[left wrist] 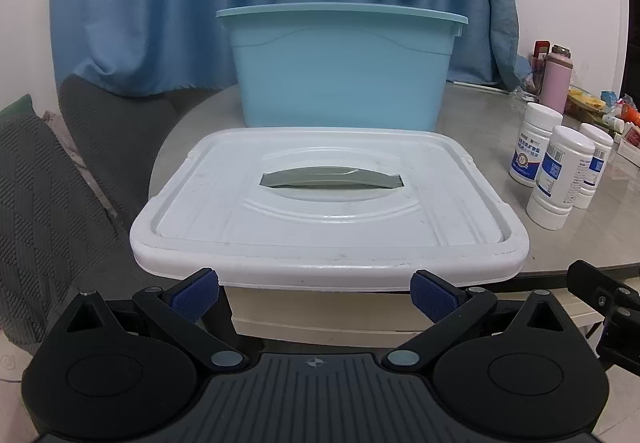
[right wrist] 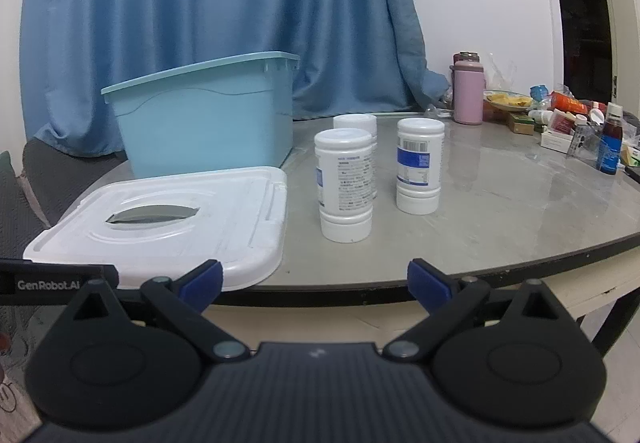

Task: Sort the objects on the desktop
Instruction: 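Move the right tool toward the white bottles on the table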

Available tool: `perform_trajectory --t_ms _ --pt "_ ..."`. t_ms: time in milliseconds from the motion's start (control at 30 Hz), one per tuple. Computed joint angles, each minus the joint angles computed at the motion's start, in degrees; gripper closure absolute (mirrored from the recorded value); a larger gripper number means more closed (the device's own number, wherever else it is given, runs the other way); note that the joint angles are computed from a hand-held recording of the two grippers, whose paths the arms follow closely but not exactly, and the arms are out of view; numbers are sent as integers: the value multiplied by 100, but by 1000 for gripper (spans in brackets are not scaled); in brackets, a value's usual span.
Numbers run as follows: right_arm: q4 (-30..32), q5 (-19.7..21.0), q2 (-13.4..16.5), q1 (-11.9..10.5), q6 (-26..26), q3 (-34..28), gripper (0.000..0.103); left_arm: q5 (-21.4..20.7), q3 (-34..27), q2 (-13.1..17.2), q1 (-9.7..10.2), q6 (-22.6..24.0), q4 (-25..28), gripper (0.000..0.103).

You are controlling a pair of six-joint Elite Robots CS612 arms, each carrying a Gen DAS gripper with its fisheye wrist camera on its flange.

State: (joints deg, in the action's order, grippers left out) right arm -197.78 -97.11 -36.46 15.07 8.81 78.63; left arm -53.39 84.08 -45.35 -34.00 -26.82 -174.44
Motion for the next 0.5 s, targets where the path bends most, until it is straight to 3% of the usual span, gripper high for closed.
perform_trajectory --t_ms 500 --pt "-60 -40 6 -33 -19 5 4 -16 -63 35 -14 56 -85 0"
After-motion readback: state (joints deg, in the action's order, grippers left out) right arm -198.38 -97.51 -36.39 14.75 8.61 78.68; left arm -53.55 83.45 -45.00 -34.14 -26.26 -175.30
